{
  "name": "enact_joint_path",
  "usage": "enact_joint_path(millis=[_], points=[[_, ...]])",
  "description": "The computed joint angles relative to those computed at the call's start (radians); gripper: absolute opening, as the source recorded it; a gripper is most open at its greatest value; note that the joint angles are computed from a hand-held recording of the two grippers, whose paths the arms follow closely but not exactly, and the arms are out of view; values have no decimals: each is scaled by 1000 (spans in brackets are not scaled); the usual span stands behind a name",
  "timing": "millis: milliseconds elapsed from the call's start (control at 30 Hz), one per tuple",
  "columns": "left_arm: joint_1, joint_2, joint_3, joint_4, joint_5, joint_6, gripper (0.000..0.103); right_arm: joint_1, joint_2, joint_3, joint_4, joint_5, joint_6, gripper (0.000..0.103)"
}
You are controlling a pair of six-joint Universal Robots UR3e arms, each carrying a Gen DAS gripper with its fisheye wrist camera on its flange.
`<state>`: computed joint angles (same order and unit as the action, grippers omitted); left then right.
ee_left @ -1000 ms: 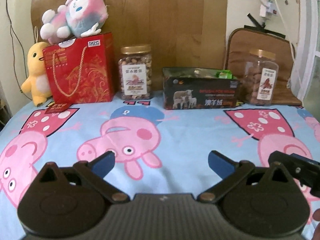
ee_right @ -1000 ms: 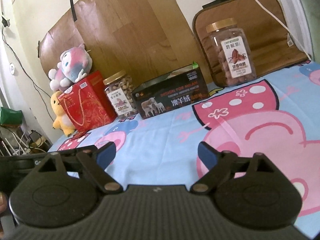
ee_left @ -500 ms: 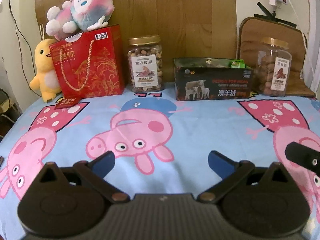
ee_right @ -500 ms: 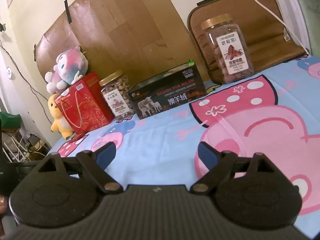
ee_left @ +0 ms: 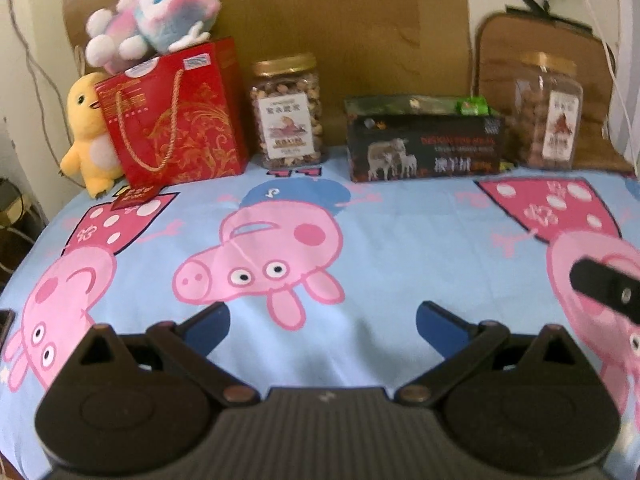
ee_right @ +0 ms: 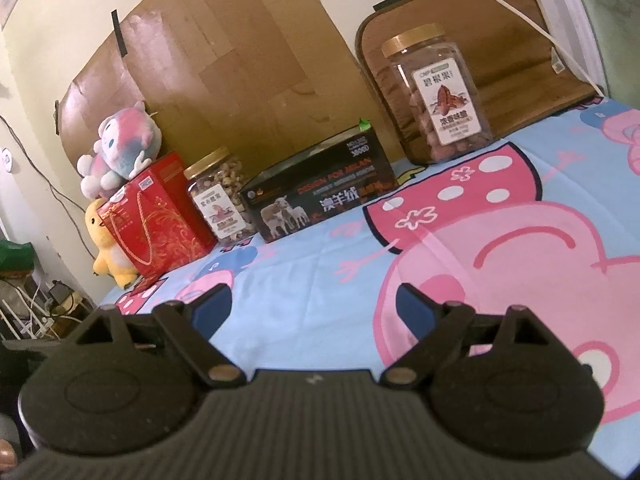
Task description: Organize snacks
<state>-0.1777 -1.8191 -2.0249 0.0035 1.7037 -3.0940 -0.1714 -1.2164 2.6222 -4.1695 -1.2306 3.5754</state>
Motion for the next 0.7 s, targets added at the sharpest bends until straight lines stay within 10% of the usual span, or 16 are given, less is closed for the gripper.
enact_joint_path(millis=[700], points=[[24,2,-37,86,48,27,103,50,5,-39,57,-20,-16,91]])
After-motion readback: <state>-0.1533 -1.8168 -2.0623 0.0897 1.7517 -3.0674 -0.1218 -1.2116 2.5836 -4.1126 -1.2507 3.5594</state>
